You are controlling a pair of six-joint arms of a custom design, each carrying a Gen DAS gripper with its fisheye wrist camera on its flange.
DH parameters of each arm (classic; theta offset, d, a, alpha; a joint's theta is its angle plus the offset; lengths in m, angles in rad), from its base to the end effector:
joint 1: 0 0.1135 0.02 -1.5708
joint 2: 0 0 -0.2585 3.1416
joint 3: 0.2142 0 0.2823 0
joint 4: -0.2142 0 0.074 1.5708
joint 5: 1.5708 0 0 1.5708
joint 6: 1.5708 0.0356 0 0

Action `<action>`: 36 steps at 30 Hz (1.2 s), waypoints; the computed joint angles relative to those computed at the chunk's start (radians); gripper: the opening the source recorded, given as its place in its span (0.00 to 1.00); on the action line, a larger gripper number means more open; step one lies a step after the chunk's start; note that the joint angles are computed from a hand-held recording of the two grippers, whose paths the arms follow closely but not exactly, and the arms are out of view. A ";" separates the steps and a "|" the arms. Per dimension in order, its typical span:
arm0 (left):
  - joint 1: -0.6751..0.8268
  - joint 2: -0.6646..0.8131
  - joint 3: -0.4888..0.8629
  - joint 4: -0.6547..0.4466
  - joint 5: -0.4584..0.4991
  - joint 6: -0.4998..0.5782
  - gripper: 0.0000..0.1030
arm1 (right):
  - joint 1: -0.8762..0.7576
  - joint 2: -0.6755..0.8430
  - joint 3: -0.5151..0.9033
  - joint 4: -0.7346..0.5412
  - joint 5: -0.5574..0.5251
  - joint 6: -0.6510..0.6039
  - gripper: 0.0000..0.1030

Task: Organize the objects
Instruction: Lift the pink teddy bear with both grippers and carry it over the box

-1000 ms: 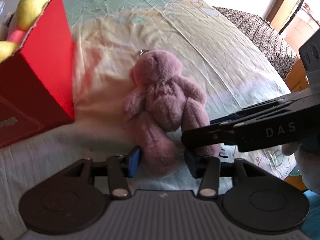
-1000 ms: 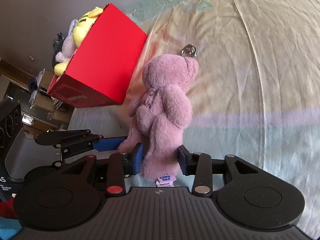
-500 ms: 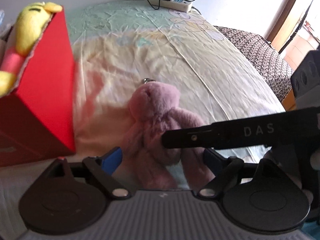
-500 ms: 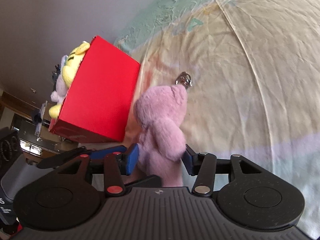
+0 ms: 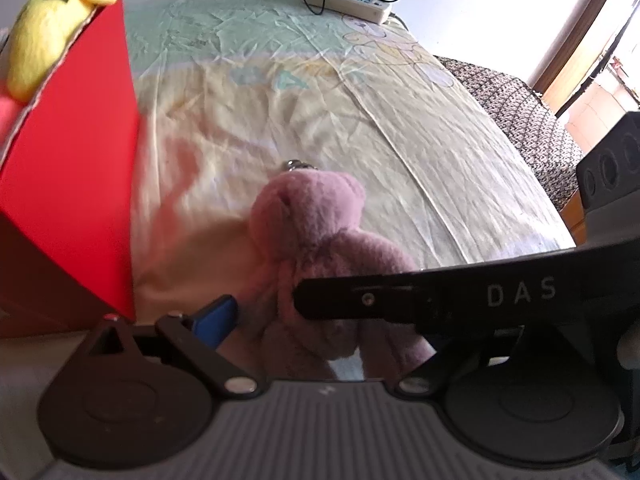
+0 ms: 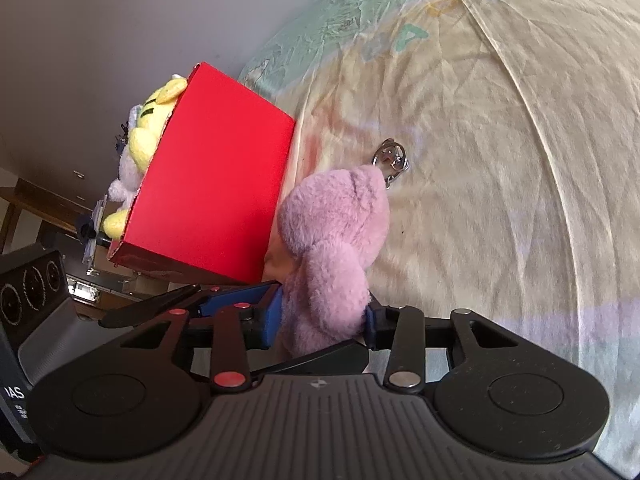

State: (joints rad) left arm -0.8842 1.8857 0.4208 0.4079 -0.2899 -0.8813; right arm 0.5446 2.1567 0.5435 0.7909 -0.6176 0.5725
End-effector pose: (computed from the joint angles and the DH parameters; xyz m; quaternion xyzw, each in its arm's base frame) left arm 0.1613 -0.1807 -0.0028 -0.0353 0.9571 -0.1055 0.2676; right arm 0.2299 0.1634 -0.0247 -0.0987 0.8882 0.4245 0.1454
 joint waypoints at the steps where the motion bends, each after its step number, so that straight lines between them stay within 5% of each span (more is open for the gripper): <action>1: -0.001 -0.009 -0.008 0.003 0.002 0.002 0.90 | -0.002 -0.007 -0.007 0.000 -0.006 -0.007 0.40; 14: -0.113 -0.219 -0.064 -0.126 -0.104 -0.028 0.88 | -0.009 -0.149 -0.146 0.098 -0.058 0.002 0.39; 26: -0.278 -0.556 -0.094 -0.464 -0.354 -0.141 0.87 | 0.038 -0.296 -0.212 0.218 -0.073 0.067 0.39; 36: -0.333 -1.004 -0.207 -0.741 -0.482 -0.112 0.87 | 0.205 -0.416 -0.197 0.242 0.120 0.141 0.39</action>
